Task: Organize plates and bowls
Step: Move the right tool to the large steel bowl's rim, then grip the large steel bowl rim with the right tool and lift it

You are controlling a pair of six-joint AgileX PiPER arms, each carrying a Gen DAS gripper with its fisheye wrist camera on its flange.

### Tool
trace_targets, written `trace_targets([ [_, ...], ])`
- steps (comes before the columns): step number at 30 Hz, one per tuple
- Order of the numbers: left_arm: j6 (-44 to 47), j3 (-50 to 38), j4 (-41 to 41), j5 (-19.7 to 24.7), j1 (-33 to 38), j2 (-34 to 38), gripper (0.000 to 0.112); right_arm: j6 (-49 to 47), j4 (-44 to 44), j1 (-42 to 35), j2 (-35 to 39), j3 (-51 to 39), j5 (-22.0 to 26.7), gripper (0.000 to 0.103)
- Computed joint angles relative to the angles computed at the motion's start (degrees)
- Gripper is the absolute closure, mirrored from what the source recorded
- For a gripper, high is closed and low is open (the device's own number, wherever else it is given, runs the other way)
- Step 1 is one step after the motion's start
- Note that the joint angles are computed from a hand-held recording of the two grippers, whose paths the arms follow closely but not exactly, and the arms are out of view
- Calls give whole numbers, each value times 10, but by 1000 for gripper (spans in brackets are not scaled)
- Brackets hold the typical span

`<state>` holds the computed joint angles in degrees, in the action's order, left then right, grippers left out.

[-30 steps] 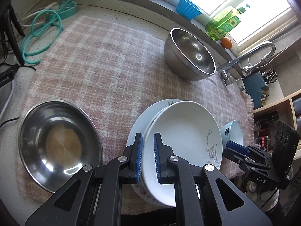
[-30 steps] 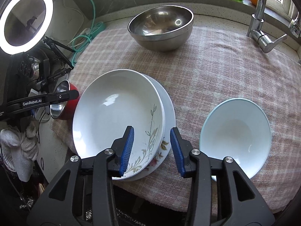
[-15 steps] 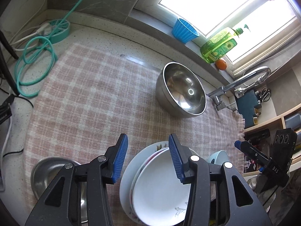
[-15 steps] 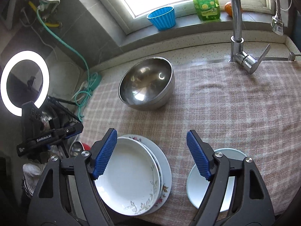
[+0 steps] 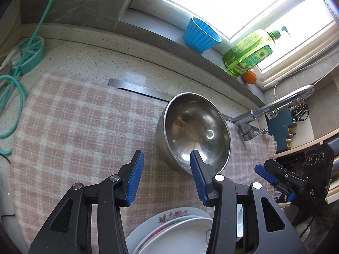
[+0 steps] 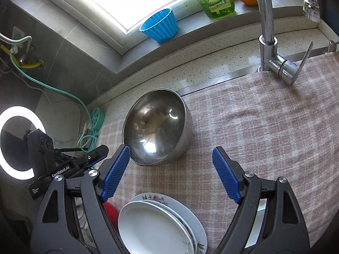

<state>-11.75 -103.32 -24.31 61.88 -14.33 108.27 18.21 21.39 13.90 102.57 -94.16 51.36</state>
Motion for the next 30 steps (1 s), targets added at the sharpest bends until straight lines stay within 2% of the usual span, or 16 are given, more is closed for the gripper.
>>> trace_targets([
  [6,-9,-70,-5,27,7,63,69,22,-27,9,64,-72,35,23],
  [10,-7,-98,-11,38,9,93,69,31,-33,11,106,-113,62,34],
  [13,-8,-111,-15,45,7,111,71,30,-33,13,132,-138,81,47],
  [15,-3,-116,-17,50,5,118,71,34,-37,17,143,-149,88,52],
  [17,1,-117,-10,50,0,120,76,37,-44,20,152,-158,93,61],
  [19,9,-123,-10,55,-4,125,91,35,-44,23,160,-166,98,71],
  [20,12,-124,-11,56,-4,125,93,37,-48,25,164,-173,103,74],
  [25,8,-122,-1,53,-8,121,94,46,-74,32,169,-181,107,81],
  [30,8,-109,4,52,-8,108,94,41,-70,36,162,-176,106,82],
])
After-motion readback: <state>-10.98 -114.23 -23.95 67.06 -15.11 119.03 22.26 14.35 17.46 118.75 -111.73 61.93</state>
